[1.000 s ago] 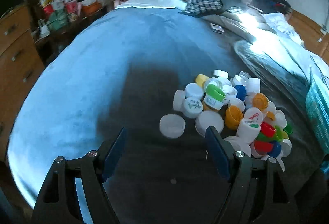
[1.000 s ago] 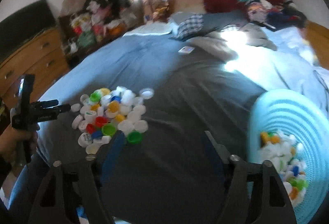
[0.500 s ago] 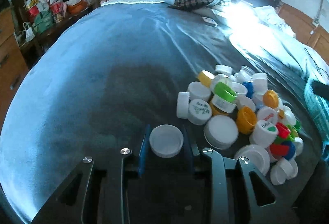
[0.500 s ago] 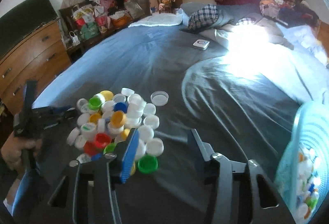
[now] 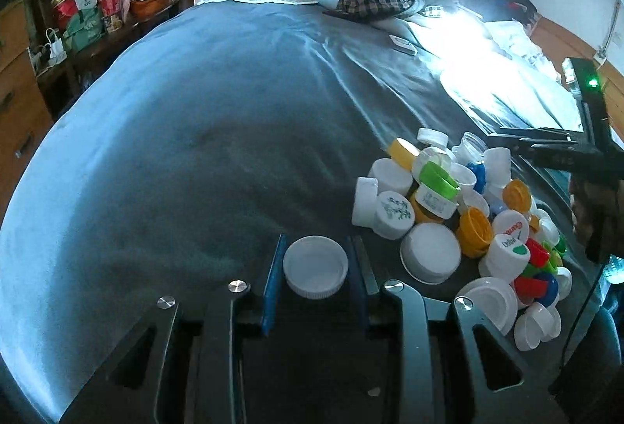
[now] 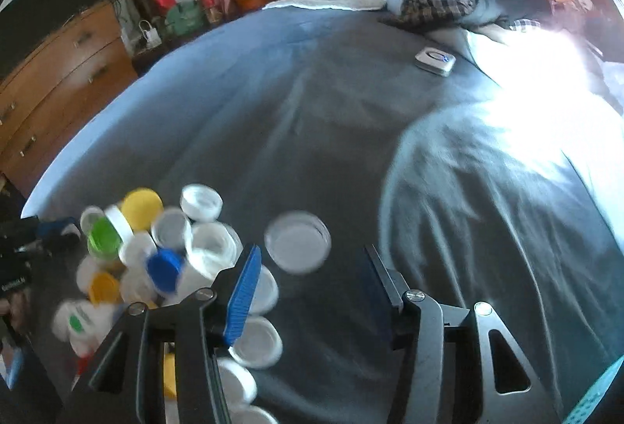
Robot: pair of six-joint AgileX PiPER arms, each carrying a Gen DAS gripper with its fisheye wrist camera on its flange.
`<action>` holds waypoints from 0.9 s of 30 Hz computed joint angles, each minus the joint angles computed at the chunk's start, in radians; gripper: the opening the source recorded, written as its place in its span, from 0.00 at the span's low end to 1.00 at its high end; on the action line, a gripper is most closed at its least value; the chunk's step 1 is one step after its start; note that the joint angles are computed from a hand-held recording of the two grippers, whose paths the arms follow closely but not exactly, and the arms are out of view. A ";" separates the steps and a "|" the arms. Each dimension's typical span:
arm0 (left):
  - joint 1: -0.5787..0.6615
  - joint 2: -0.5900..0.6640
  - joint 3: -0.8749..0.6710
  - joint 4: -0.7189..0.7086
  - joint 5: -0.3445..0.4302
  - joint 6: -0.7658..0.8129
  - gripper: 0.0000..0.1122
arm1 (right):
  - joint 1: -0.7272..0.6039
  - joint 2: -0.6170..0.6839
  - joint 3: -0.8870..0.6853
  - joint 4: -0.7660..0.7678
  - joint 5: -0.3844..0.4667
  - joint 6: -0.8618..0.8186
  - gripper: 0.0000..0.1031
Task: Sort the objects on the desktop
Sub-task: 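Grasp a white cap with the left tool while the right tool grasps a clear lid, then lift both held caps and carry them toward the blue basket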
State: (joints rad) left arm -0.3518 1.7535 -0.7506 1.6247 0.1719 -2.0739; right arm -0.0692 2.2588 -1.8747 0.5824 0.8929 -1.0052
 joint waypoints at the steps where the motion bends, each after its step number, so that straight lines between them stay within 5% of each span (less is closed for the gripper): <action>1: 0.000 0.006 -0.008 -0.020 0.001 0.023 0.24 | 0.021 0.013 -0.016 -0.045 -0.009 0.028 0.54; 6: 0.003 0.012 -0.025 -0.128 0.001 0.135 0.24 | 0.069 0.091 -0.119 -0.166 0.020 0.122 0.52; 9: -0.001 0.019 -0.036 -0.168 0.007 0.175 0.24 | 0.076 0.096 -0.117 -0.176 0.005 0.129 0.42; 12: -0.020 0.026 -0.064 -0.341 0.040 0.347 0.24 | 0.071 0.061 -0.055 -0.166 -0.038 0.127 0.42; 20: -0.118 -0.011 -0.196 -0.666 0.320 0.615 0.24 | 0.022 -0.188 0.203 0.001 -0.166 0.108 0.42; 27: -0.188 -0.086 -0.239 -0.673 0.430 0.624 0.24 | -0.013 -0.475 0.443 0.256 -0.077 -0.101 0.42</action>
